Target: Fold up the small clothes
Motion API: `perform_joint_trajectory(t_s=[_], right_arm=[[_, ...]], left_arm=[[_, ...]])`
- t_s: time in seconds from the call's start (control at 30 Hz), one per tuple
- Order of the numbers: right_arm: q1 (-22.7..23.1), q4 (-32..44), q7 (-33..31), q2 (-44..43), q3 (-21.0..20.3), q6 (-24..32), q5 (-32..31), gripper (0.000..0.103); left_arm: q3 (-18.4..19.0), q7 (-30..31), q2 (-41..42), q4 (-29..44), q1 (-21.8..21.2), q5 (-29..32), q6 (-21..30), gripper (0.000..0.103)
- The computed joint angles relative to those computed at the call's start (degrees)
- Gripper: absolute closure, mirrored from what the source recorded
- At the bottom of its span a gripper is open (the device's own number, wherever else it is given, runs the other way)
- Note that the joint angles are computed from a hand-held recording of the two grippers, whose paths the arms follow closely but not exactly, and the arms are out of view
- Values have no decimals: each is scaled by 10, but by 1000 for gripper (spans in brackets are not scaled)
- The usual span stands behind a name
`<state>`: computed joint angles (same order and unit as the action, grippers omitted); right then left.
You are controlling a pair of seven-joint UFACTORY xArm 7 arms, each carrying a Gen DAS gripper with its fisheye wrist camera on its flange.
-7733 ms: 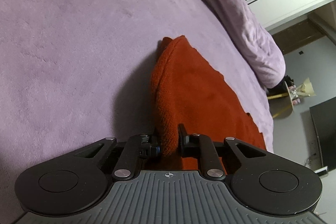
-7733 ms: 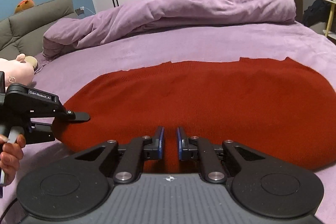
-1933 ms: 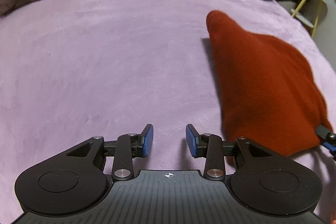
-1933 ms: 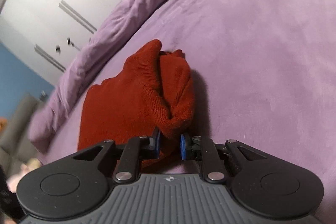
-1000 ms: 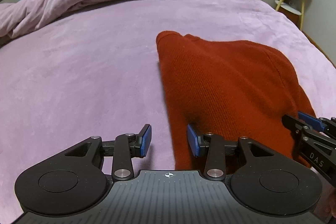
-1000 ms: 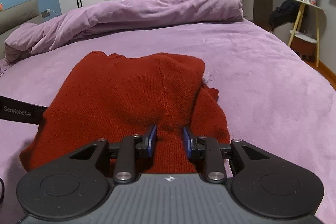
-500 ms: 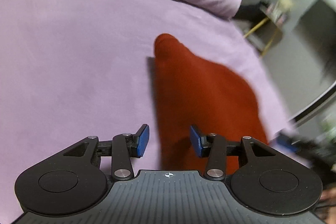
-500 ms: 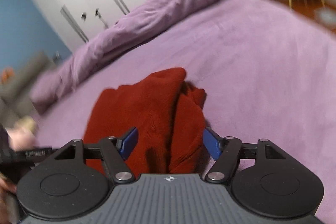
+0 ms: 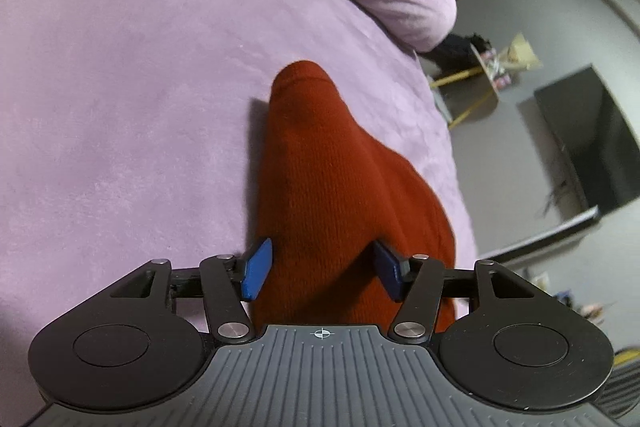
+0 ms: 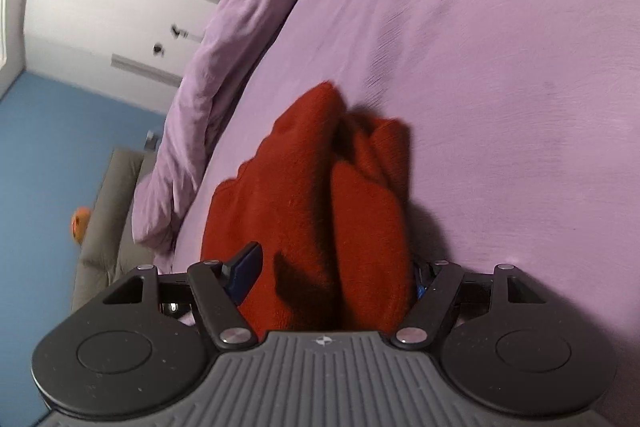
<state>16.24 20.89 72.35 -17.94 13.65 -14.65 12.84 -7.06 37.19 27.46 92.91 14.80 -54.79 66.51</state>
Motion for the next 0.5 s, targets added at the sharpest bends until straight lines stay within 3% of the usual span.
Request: perform_joint_trajectory(t_s=[0.13,0.27,0.4,0.43,0.5], right_arm=[[8,14,-9,25,-11,-14,-12,32],[18,13,-11,31,-23,-25,-16,32],[7,15,-23,30,-8,-19,-8,33],[2,17,-27,31,-3,-17,-5,34],[-11,20,-35,31,12,-5,3,48]], left_arm=[[-8,18,5,-1,15,-38,19,34],[-10,62,4,-4,8,-37,13,28],[-6,58,11,-4,-7,-25,-11,27],[-6,51,18,1,-7,-23,-10,26],[-7,28,38,17,-5,-17,4,27]])
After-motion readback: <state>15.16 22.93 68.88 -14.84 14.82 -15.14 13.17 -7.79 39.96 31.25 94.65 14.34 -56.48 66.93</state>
